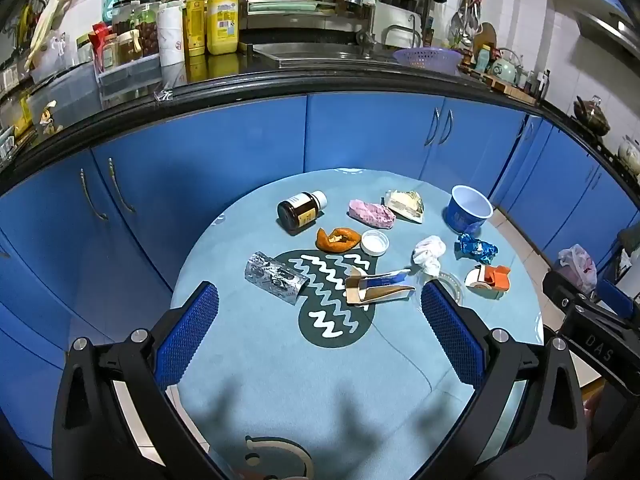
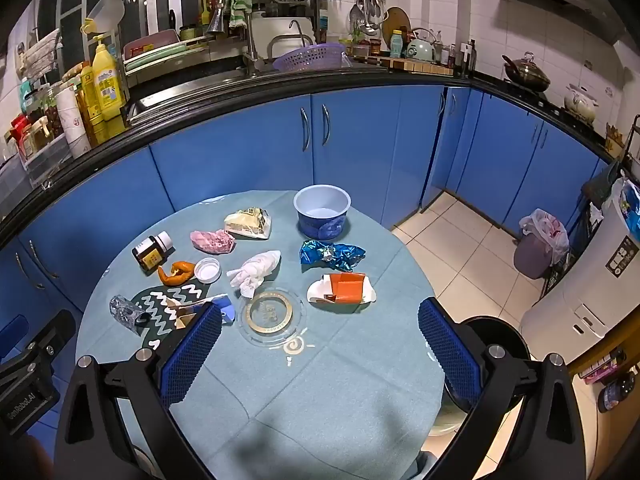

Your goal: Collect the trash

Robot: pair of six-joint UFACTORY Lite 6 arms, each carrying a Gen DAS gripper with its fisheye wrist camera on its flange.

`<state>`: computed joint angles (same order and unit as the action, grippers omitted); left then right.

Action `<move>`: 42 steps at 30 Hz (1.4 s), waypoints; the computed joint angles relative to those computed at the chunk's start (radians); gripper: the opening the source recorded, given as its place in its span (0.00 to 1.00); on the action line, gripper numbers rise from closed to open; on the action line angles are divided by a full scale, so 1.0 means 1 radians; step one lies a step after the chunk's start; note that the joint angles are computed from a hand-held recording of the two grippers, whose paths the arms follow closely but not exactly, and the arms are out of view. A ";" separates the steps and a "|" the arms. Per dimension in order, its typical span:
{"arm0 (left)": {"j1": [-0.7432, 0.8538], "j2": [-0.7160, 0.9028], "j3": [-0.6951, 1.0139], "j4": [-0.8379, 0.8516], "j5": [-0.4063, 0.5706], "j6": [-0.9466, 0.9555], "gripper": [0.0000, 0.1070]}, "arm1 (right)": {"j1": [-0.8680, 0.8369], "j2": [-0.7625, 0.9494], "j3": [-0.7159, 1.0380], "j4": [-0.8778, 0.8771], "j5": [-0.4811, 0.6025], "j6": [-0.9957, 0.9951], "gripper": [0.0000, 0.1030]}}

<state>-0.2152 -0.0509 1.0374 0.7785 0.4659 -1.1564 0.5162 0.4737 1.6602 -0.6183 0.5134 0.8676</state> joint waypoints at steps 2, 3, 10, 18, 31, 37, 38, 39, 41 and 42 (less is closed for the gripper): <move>-0.001 0.000 0.000 0.005 0.001 -0.004 0.93 | -0.001 0.000 -0.001 0.000 -0.001 0.000 0.93; 0.000 0.000 0.000 0.006 0.001 -0.006 0.93 | -0.001 0.000 -0.001 -0.001 -0.001 0.001 0.93; -0.003 0.002 0.001 0.010 0.004 -0.011 0.93 | 0.004 -0.002 -0.002 -0.009 0.003 0.008 0.93; -0.001 0.001 0.000 0.002 0.000 -0.005 0.93 | -0.003 -0.002 -0.004 0.004 -0.002 -0.003 0.93; 0.021 0.013 -0.029 0.018 -0.038 -0.018 0.93 | -0.014 0.007 -0.011 0.019 -0.012 -0.015 0.93; 0.045 0.055 -0.011 -0.023 -0.057 0.020 0.93 | -0.037 0.057 0.039 0.089 -0.002 -0.083 0.93; 0.049 0.064 -0.007 -0.028 -0.058 0.027 0.93 | -0.038 0.064 0.047 0.094 -0.001 -0.089 0.93; 0.053 0.070 -0.005 -0.032 -0.061 0.033 0.93 | -0.039 0.078 0.063 0.102 0.004 -0.096 0.93; 0.058 0.080 -0.003 -0.031 -0.066 0.036 0.93 | -0.042 0.101 0.086 0.121 0.010 -0.114 0.93; 0.061 0.089 0.001 -0.032 -0.068 0.039 0.93 | -0.045 0.110 0.094 0.130 0.012 -0.123 0.93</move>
<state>-0.1538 0.0383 1.0389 0.7464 0.3976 -1.1174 0.4709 0.5834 1.7542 -0.4883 0.5252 0.7442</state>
